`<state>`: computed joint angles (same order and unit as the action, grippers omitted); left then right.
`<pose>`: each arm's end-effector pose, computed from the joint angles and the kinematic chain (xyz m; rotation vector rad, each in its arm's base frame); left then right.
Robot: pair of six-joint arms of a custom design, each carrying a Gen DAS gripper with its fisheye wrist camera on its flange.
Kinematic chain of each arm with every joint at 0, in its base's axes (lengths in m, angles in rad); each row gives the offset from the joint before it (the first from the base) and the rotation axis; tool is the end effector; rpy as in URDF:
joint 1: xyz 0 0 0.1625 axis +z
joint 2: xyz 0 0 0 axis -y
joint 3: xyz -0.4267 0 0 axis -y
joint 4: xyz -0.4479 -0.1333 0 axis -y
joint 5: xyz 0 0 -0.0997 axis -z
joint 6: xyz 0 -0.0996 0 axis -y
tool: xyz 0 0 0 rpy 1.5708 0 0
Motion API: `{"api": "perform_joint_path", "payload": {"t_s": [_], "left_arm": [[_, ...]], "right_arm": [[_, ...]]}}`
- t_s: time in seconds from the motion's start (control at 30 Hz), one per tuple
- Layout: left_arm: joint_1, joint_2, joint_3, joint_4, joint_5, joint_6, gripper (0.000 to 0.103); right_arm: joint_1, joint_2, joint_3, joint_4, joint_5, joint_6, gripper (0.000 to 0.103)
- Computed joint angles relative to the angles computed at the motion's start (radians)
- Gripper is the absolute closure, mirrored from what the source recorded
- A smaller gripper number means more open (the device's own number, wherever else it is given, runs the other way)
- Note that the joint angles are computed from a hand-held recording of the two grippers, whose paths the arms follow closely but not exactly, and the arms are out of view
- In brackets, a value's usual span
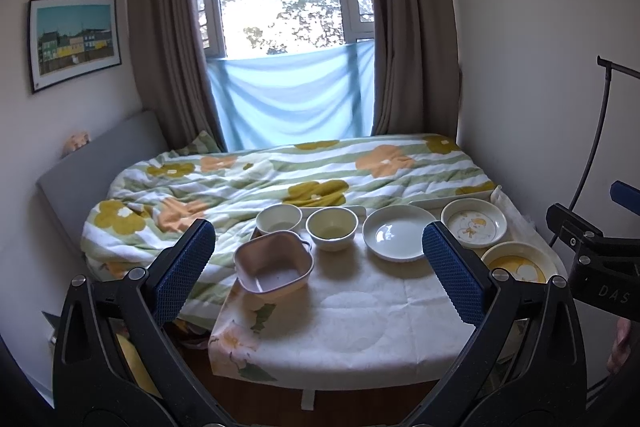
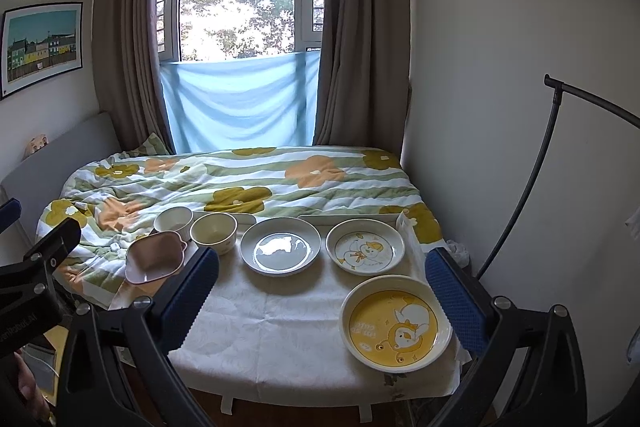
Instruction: Organize plates and bowls
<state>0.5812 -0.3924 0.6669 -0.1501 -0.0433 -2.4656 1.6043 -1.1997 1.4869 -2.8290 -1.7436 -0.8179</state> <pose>-0.5481 -0.6386 0.1059 0.1524 1.7265 -1.3190 0.1403 -0.7173 0.4602 0.8917 -2.2323 1.0913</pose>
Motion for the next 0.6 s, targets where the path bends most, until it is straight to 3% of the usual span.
{"api": "perform_joint_path", "payload": {"t_s": [0.07, 0.33, 0.6], "left_arm": [[0.0, -0.013, 0.023, -0.051, -0.002, 0.042, 0.0], [-0.003, 0.018, -0.026, 0.06, -0.008, -0.05, 0.0], [-0.003, 0.024, -0.033, 0.074, -0.007, -0.062, 0.0]], "right_arm": [[0.001, 0.002, -0.004, 0.001, -0.002, 0.0, 0.0], [0.001, 0.0, 0.003, -0.005, 0.0, 0.002, 0.0], [0.002, 0.0, 0.002, -0.005, 0.001, 0.003, 0.0]]}}
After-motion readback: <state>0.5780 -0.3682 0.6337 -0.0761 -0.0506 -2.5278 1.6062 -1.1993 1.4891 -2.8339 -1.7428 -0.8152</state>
